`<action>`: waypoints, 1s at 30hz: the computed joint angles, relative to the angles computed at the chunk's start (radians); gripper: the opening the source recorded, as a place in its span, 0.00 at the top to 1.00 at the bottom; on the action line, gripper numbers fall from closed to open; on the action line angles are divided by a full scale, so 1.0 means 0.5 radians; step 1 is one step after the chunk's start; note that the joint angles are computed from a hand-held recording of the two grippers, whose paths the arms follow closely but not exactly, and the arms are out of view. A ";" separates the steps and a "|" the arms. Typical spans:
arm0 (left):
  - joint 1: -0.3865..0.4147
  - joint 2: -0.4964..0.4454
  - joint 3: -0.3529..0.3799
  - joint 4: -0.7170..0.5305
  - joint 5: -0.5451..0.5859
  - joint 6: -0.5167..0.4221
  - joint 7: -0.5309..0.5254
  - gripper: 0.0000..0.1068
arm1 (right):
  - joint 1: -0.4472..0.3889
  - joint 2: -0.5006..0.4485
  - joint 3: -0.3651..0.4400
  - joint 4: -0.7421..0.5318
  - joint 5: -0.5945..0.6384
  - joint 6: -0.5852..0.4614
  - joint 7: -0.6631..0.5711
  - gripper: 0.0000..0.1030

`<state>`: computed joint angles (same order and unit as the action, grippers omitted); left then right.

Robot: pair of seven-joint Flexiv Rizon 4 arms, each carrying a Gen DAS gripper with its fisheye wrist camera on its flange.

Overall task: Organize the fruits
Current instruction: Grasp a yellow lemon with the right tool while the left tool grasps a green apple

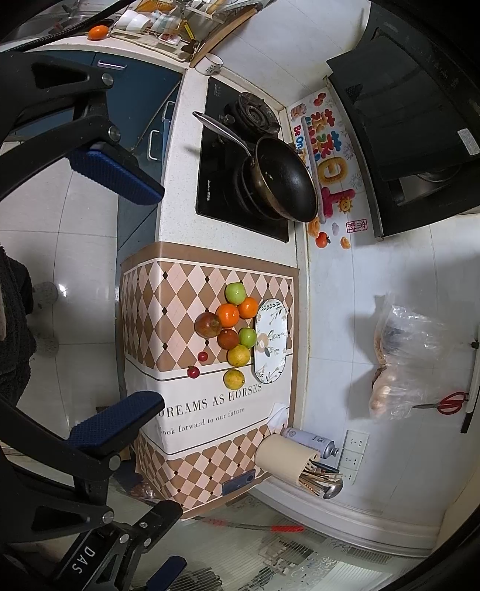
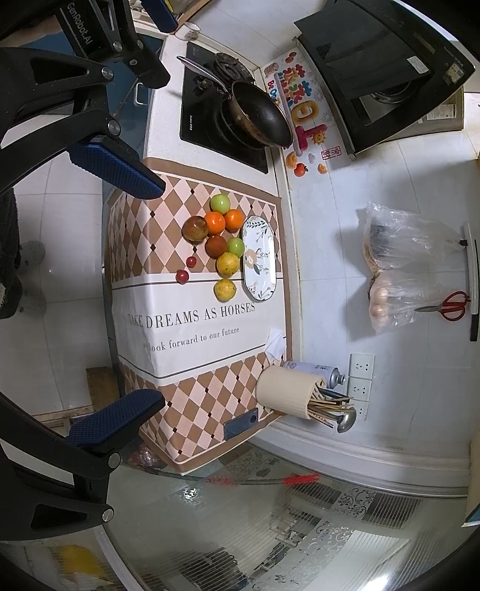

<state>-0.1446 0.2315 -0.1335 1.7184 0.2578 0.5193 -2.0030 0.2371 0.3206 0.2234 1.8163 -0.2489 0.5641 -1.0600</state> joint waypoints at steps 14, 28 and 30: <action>0.086 -0.351 0.023 -0.238 0.406 0.311 -0.124 0.04 | 0.006 -0.348 -0.050 0.026 0.025 0.517 0.345 0.00; 0.161 -1.471 0.303 -1.085 -0.254 -0.205 0.218 0.06 | -0.114 -1.561 -0.119 -1.013 0.725 0.273 -0.282 0.13; 0.190 -1.664 0.303 -1.267 -0.400 -0.350 0.224 0.16 | -0.139 -1.797 -0.092 -1.312 0.790 0.080 -0.380 0.20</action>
<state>-0.0496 -0.6002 0.0179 1.0851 0.0581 0.3442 -1.8910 0.1674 -0.5778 0.1774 1.1604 0.1460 0.6041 -1.2501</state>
